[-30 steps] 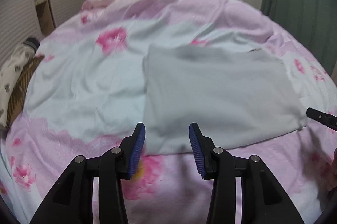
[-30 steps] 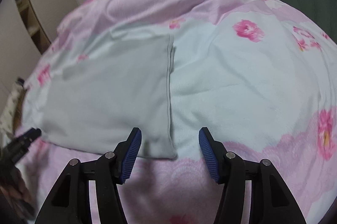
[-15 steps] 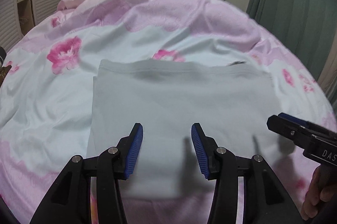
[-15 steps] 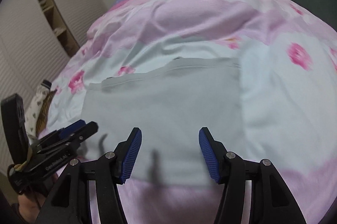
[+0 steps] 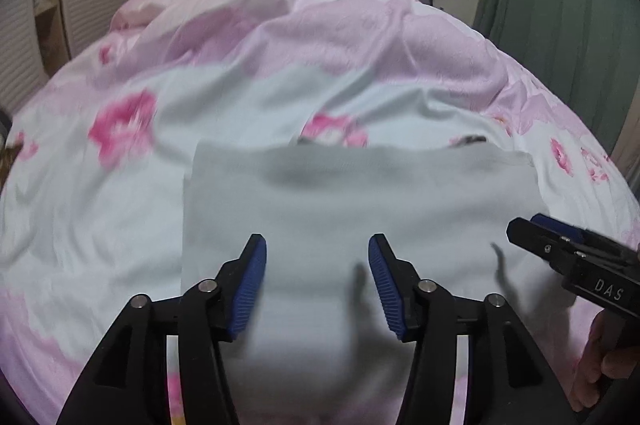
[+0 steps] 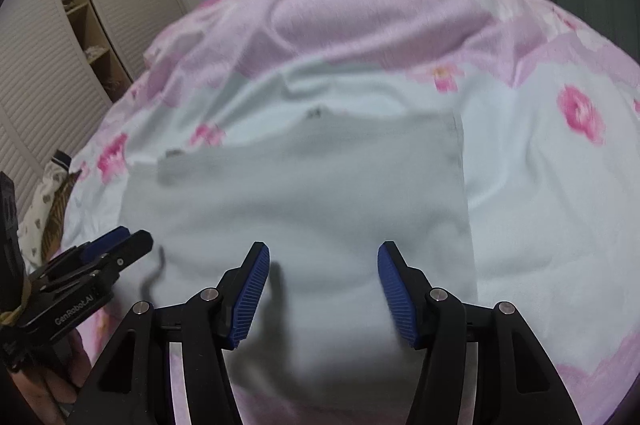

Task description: Fold small clothes

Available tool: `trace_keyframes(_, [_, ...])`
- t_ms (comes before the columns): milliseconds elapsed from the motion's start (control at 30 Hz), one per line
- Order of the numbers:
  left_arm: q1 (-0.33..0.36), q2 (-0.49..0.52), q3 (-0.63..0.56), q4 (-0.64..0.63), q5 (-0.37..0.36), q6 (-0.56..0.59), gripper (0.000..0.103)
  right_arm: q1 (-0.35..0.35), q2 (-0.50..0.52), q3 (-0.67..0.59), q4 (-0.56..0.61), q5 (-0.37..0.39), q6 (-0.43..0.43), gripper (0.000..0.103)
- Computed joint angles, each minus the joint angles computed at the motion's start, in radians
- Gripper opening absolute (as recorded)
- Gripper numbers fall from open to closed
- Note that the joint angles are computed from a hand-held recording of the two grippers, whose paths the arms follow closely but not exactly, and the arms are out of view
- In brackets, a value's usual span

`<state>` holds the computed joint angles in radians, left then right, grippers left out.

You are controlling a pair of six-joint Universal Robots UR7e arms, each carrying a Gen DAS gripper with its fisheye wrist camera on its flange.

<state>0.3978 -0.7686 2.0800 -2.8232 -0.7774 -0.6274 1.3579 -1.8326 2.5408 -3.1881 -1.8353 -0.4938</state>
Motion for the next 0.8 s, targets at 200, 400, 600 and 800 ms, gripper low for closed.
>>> trace_keyframes(200, [0.094,0.036,-0.094,0.104,0.003,0.01,0.052,0.019,0.099,-0.096,-0.004,-0.054,0.015,0.057])
trace_keyframes(400, [0.066,0.003,-0.059,0.065,0.004,0.001,0.053,0.015,0.086,-0.103,0.028,-0.064,0.007,0.057])
trace_keyframes(600, [-0.049,-0.05,0.017,0.056,-0.002,-0.066,0.06,-0.045,-0.127,-0.021,0.118,0.034,0.026,0.061])
trace_keyframes(800, [-0.168,-0.076,0.089,0.078,-0.041,-0.204,0.06,-0.32,-0.545,0.085,0.435,0.27,-0.026,0.068])
